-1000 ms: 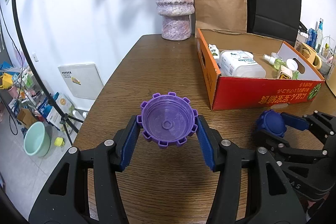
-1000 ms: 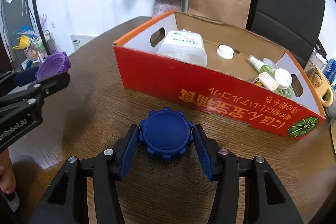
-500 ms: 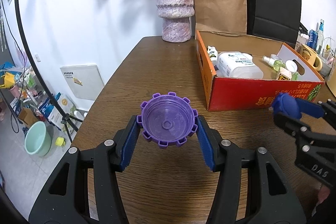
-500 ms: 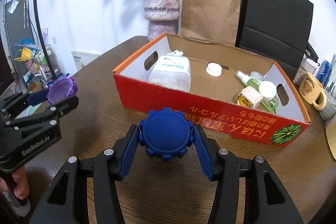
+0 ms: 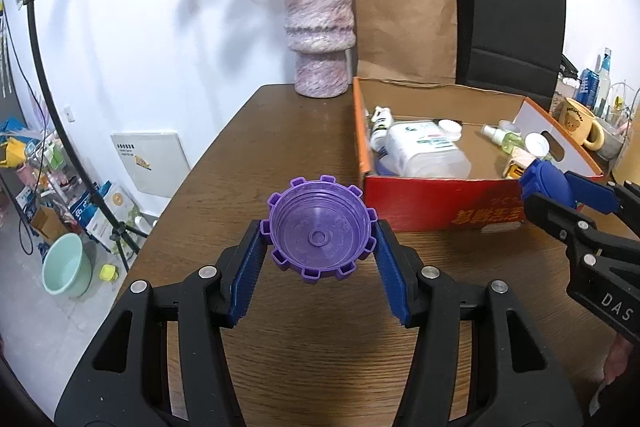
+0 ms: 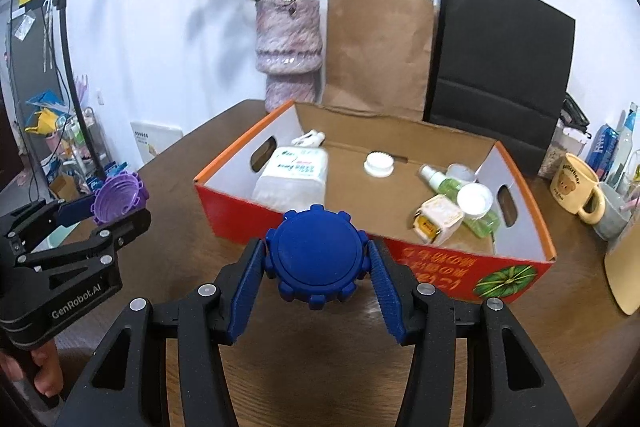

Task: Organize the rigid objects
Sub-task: 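Carry the purple cap with the left gripper while the right gripper carries the blue cap over the box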

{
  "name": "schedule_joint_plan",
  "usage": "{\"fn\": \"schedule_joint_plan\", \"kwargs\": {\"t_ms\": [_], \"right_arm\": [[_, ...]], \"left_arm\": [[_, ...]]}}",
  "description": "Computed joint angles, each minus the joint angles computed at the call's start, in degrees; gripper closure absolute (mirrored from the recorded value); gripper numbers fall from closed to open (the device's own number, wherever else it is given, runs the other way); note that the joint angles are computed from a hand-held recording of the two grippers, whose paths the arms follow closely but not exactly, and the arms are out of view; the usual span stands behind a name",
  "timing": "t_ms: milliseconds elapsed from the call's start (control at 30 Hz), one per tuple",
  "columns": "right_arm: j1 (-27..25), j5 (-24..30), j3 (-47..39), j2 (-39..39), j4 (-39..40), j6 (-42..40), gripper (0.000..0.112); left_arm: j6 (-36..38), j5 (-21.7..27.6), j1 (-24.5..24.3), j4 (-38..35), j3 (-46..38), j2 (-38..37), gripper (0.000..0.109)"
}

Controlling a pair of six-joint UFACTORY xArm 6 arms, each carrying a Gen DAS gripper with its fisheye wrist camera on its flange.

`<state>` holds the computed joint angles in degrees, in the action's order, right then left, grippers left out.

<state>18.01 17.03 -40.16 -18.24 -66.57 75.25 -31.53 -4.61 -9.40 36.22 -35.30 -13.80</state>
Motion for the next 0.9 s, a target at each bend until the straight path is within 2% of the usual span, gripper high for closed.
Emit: {"fn": "schedule_joint_plan", "kwargs": {"t_ms": [267,900], "right_arm": [[-3.49,-1.8,1.17,-2.68,-0.34,-1.31,0.055],[-13.1,-7.61,0.76,-3.35,0.01,-4.57,0.055]], "left_arm": [[-4.26,1.59,-3.13,2.49,-2.5,0.06,0.058],[-29.3,5.9,-8.88,22.47,-15.92,8.04,0.058]]}}
